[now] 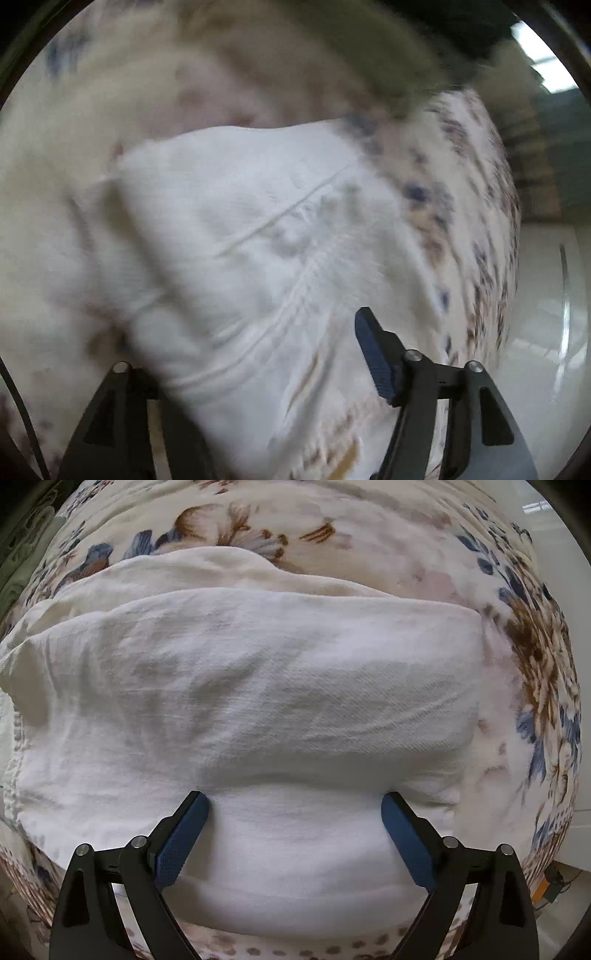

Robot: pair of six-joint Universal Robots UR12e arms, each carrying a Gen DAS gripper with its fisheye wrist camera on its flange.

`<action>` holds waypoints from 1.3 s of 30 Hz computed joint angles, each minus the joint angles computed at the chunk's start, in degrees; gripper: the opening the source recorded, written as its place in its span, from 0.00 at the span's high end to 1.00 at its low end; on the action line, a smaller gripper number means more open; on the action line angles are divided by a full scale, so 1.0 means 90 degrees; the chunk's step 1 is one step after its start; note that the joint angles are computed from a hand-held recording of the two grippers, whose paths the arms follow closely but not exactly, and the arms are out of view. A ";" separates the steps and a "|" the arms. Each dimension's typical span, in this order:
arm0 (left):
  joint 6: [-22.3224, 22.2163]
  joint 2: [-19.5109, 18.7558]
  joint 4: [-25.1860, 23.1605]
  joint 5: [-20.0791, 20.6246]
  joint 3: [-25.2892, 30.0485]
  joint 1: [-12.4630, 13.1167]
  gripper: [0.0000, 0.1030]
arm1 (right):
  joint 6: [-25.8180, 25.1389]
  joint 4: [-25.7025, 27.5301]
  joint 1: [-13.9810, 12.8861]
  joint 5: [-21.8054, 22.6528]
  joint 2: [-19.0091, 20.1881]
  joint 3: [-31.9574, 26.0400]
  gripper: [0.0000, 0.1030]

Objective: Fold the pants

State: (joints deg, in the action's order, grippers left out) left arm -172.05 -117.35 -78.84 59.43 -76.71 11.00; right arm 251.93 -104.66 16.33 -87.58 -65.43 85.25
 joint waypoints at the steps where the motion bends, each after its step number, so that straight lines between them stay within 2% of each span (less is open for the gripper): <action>1: -0.0359 -0.0114 -0.0094 -0.0212 0.0042 0.0066 0.40 | -0.0050 0.0025 -0.0019 0.0046 -0.0012 -0.0006 0.06; 3: -0.1158 -0.0202 -0.0001 -0.0861 -0.0012 0.0220 0.40 | -0.0147 -0.0007 -0.0069 0.0185 -0.0035 0.0037 0.06; 4: -0.1326 -0.0189 0.0101 -0.0999 -0.0051 0.0249 0.48 | -0.0187 -0.0033 -0.0092 0.0241 -0.0052 0.0064 0.06; 5: -0.1294 -0.0122 0.0281 -0.1058 -0.0129 0.0255 0.55 | -0.0236 -0.0018 -0.0114 0.0273 -0.0060 0.0075 0.06; 6: -0.1129 -0.0034 0.0419 -0.0996 -0.0192 0.0241 0.69 | -0.0265 -0.0035 -0.0133 0.0298 -0.0051 0.0086 0.06; 7: -0.0869 0.0075 0.0544 -0.0957 -0.0262 0.0221 0.81 | -0.0292 -0.0047 -0.0166 0.0314 -0.0063 0.0115 0.06; 8: -0.0583 0.0215 0.0709 -0.1074 -0.0381 0.0214 0.84 | -0.0290 -0.0062 -0.0180 0.0320 -0.0076 0.0142 0.06; 13: 0.0744 0.0858 0.1406 -0.0964 -0.0774 0.0067 0.86 | -0.0297 -0.0182 -0.0176 0.0222 -0.0143 0.0266 0.06; 17: 0.1951 0.1318 0.1643 -0.1120 -0.1104 -0.0100 0.86 | -0.0222 -0.0487 -0.0138 0.0181 -0.0247 0.0472 0.06; 20: 0.2980 0.1667 0.1647 -0.1245 -0.1395 -0.0257 0.86 | -0.0041 -0.1167 -0.0166 0.0246 -0.0548 0.0914 0.06; 24: 0.4622 0.2218 0.1069 -0.1382 -0.1838 -0.0441 0.87 | 0.0927 -0.2851 -0.0264 0.0256 -0.1311 0.2042 0.06; 25: 0.5153 0.2404 0.0829 -0.1353 -0.2000 -0.0523 0.87 | 0.1218 -0.3193 -0.0278 0.0208 -0.1502 0.2309 0.06; 27: 0.5842 0.2676 0.0491 -0.1230 -0.2271 -0.0622 0.87 | 0.1848 -0.3596 -0.0291 0.0000 -0.1960 0.2852 0.06; 29: 0.6431 0.2941 0.0259 -0.0883 -0.2620 -0.0815 0.87 | 0.2328 -0.3556 -0.0264 -0.0255 -0.2341 0.3208 0.06; 30: 0.6660 0.3067 0.0304 -0.0618 -0.2843 -0.0941 0.87 | 0.2580 -0.3274 -0.0271 -0.0320 -0.2593 0.3411 0.06; 32: 0.6986 0.3243 0.0526 -0.0110 -0.3261 -0.1165 0.87 | 0.2996 -0.2858 -0.0239 -0.0357 -0.2921 0.3660 0.06; 34: 0.7138 0.3366 0.0943 0.0407 -0.3618 -0.1313 0.86 | 0.3426 -0.2471 -0.0296 -0.0184 -0.3329 0.4020 0.06; 35: 0.7217 0.3453 0.1307 0.0526 -0.3784 -0.1352 0.85 | 0.3598 -0.2423 -0.0300 -0.0136 -0.3476 0.4168 0.06; 36: 0.7311 0.3543 0.1596 0.0559 -0.3896 -0.1370 0.77 | 0.3809 -0.2399 -0.0305 -0.0081 -0.3674 0.4358 0.06; 37: 0.7410 0.3582 0.1620 0.0577 -0.3893 -0.1396 0.70 | 0.3905 -0.2389 -0.0314 -0.0034 -0.3803 0.4475 0.06; 39: 0.7633 0.3705 0.1750 0.0813 -0.3854 -0.1462 0.69 | 0.3964 -0.2439 -0.0305 -0.0055 -0.4008 0.4647 0.06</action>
